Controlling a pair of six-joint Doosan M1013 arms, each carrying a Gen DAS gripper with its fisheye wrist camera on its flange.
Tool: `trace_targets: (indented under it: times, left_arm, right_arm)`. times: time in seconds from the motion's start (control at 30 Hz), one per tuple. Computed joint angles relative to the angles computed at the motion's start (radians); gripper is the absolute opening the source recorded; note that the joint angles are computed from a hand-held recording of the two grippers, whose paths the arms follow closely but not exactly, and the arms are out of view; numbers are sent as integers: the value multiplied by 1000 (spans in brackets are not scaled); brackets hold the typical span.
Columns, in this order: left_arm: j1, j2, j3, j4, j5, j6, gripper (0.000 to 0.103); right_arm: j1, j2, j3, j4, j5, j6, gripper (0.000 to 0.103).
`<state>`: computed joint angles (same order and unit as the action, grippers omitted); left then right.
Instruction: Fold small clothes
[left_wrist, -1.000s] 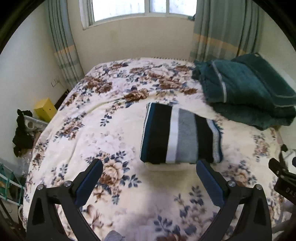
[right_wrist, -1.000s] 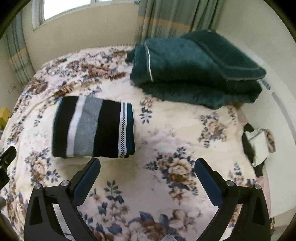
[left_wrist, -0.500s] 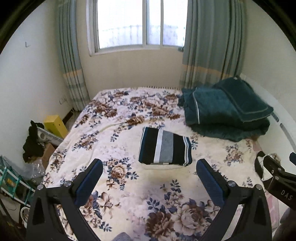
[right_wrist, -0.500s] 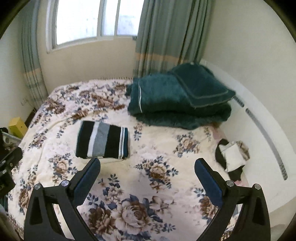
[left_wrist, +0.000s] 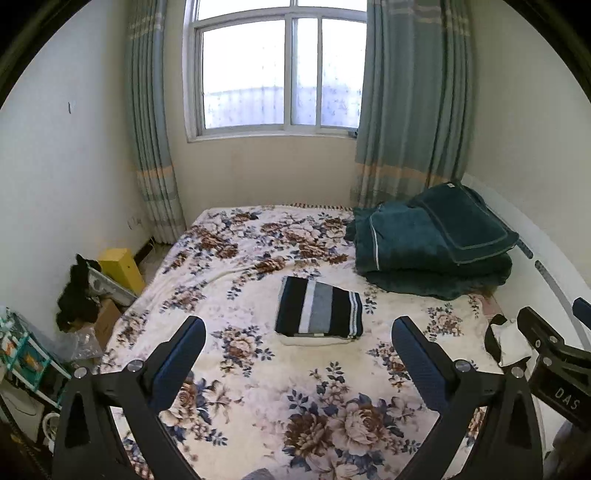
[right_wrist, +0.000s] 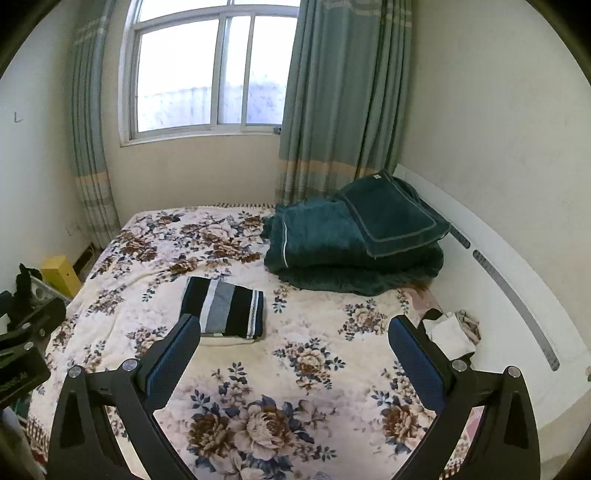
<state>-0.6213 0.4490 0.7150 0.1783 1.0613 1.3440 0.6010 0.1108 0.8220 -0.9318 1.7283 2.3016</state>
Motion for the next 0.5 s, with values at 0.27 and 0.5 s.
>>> trace_targets:
  times: [0.27, 0.5]
  left_arm:
    - [-10, -40, 32, 8, -8, -4, 103]
    - [-20, -28, 1, 56, 74, -30, 103]
  right_arm:
    - [41, -6, -43, -19, 19, -27, 103]
    - [36, -6, -66, 5, 22, -50, 103]
